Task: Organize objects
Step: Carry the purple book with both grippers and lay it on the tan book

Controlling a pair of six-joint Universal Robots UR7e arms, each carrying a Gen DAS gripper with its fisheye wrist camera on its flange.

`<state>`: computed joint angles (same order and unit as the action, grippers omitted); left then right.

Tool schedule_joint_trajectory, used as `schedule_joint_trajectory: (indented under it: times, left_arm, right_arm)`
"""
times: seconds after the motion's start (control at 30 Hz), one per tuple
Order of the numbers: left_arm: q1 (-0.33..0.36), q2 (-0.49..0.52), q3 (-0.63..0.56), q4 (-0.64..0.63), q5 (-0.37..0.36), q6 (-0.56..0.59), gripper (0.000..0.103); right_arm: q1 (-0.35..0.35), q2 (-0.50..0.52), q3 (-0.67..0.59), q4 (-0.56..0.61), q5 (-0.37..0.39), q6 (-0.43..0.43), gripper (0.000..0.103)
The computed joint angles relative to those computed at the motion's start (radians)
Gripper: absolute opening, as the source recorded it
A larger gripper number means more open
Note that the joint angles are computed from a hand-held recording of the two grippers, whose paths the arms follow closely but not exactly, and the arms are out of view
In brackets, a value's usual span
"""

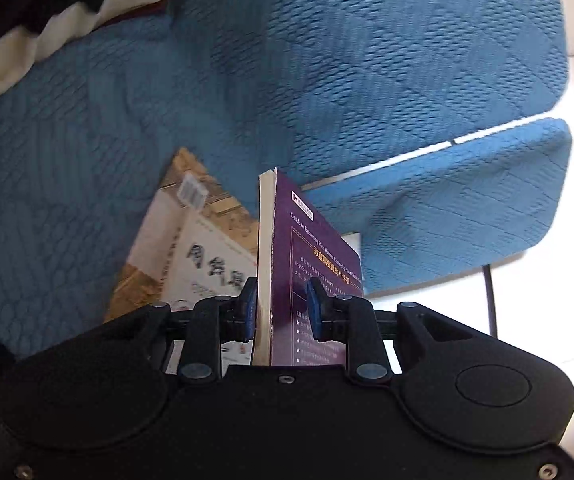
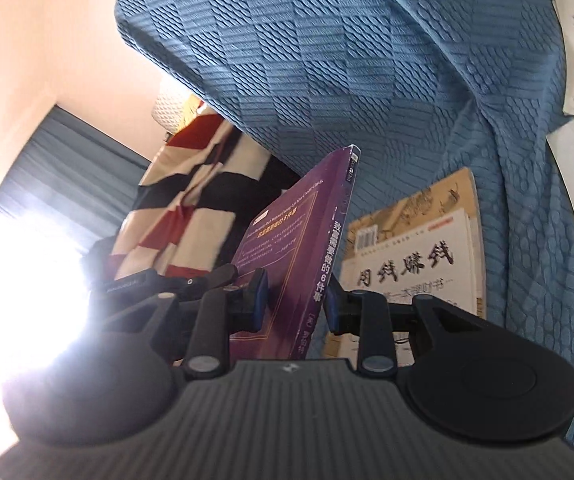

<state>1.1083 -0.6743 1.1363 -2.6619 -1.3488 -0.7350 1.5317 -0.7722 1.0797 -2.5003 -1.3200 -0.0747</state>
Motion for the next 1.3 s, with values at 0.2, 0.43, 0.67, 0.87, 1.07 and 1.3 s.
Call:
schedule_joint_trajectory:
  times: [0.2,0.43,0.67,0.87,1.07,1.3]
  left_arm:
    - [0.002,0.037,0.018,-0.017,0.056,-0.01,0.026]
    - [0.004,0.093,-0.054,0.056,0.096,0.03,0.028]
    - [-0.005,0.134,-0.113,0.129,0.165,0.083,0.028]
    - [-0.005,0.097,-0.057,0.08,0.174,0.067,0.025]
    - [-0.026,0.051,0.006,0.081,0.234,0.079,0.028]
    - [-0.073,0.055,0.005,0.181,0.337,0.167,0.028]
  right_arm:
    - [-0.012,0.018,-0.006,0.008,-0.061,-0.055,0.033]
    - [-0.031,0.018,0.015,-0.016,-0.095,-0.053,0.033]
    - [-0.027,0.041,0.009,-0.023,-0.173,-0.033,0.037]
    - [-0.016,0.036,0.02,-0.021,-0.238,-0.022,0.047]
    - [0.006,0.009,0.085,-0.11,-0.337,-0.066,0.063]
    - [0.036,0.02,0.126,-0.202,-0.444,-0.194,0.062]
